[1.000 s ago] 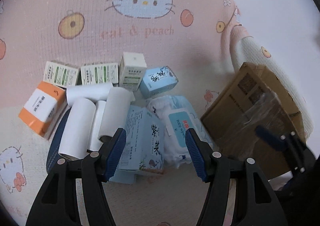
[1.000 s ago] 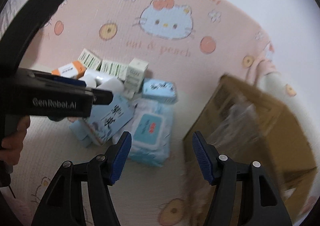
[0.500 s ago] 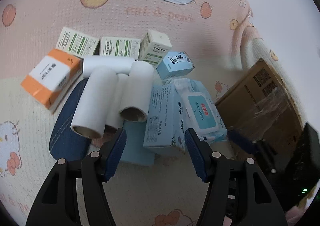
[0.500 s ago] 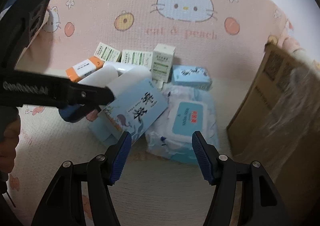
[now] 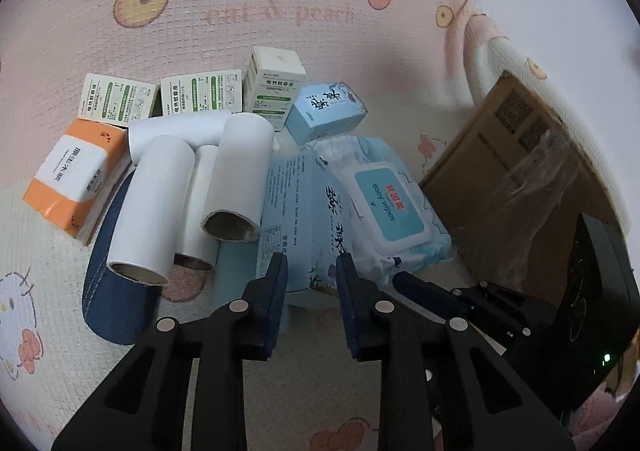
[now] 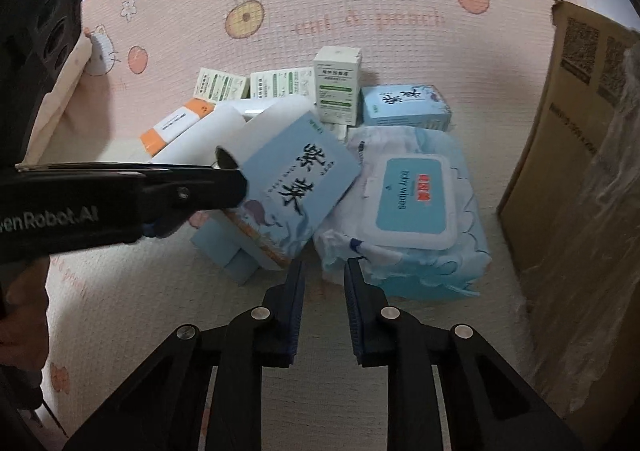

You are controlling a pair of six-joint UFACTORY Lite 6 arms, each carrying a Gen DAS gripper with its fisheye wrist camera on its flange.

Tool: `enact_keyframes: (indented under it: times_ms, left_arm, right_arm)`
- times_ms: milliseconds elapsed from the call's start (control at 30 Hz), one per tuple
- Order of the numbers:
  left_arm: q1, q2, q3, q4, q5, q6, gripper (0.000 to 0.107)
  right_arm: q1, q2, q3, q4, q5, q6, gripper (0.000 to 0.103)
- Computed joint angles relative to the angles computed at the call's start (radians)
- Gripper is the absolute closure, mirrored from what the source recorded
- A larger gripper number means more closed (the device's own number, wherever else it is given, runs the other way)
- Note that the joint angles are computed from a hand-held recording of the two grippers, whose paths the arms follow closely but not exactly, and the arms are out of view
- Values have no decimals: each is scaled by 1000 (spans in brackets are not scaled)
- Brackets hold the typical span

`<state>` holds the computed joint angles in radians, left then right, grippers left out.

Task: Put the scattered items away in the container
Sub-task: 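Move both grippers back over the pile of items, then reach both grippers to the white-and-green medicine box in the pile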

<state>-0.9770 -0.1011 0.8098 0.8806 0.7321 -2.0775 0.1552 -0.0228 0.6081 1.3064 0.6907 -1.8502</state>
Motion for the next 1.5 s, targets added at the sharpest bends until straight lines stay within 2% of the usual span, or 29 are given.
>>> enact_keyframes:
  times_ms: [133, 267, 300, 400, 567, 700, 833, 900, 1000, 1033, 1100, 1167, 1233, 1333, 1433, 1500]
  left_arm:
    - [6, 9, 4, -20, 19, 15, 79]
    - [20, -27, -38, -21, 2, -6, 79]
    - [20, -20, -31, -32, 17, 7, 79]
    - [9, 40, 28, -92, 165, 93, 79]
    - [64, -92, -80, -100, 70, 57, 79]
    - [89, -170, -151, -87, 3, -16, 79]
    - [143, -207, -145, -157, -49, 64, 79]
    - [157, -267, -166, -129, -70, 35, 76]
    - [172, -303, -154, -63, -23, 15, 64]
    - [187, -300, -145, -56, -17, 34, 63]
    - [257, -279, -112, -75, -40, 124, 60]
    - [349, -253, -83, -121, -121, 252, 54]
    - [436, -195, -33, -194, -198, 412, 54]
    - [499, -119, 34, -206, -235, 521, 53]
    - [583, -47, 93, -283, -310, 674, 53]
    - [667, 11, 133, -442, -380, 853, 53]
  right_arm:
    - [21, 17, -2, 10, -14, -9, 86]
    - [-5, 72, 43, -11, 35, 36, 85]
    - [-13, 82, 57, -26, 52, 64, 85]
    - [-27, 91, 80, -41, 86, 108, 85]
    - [-23, 122, 118, -58, 102, 164, 85]
    - [-26, 78, 128, -74, 101, 159, 85]
    - [-27, 33, 179, -77, 119, 146, 85]
    - [-20, 58, 229, -62, 119, 139, 85]
    - [31, 136, 332, -48, 61, 158, 83]
    - [49, 162, 365, -43, 41, 164, 80]
    - [77, 230, 440, -26, 18, 163, 75]
    - [107, 312, 530, -28, -4, 195, 69]
    - [130, 398, 621, -31, -9, 241, 62]
    - [164, 504, 743, -82, -21, 323, 46]
    - [216, 545, 764, 1, -98, 181, 46]
    - [240, 579, 785, 51, -120, 106, 46]
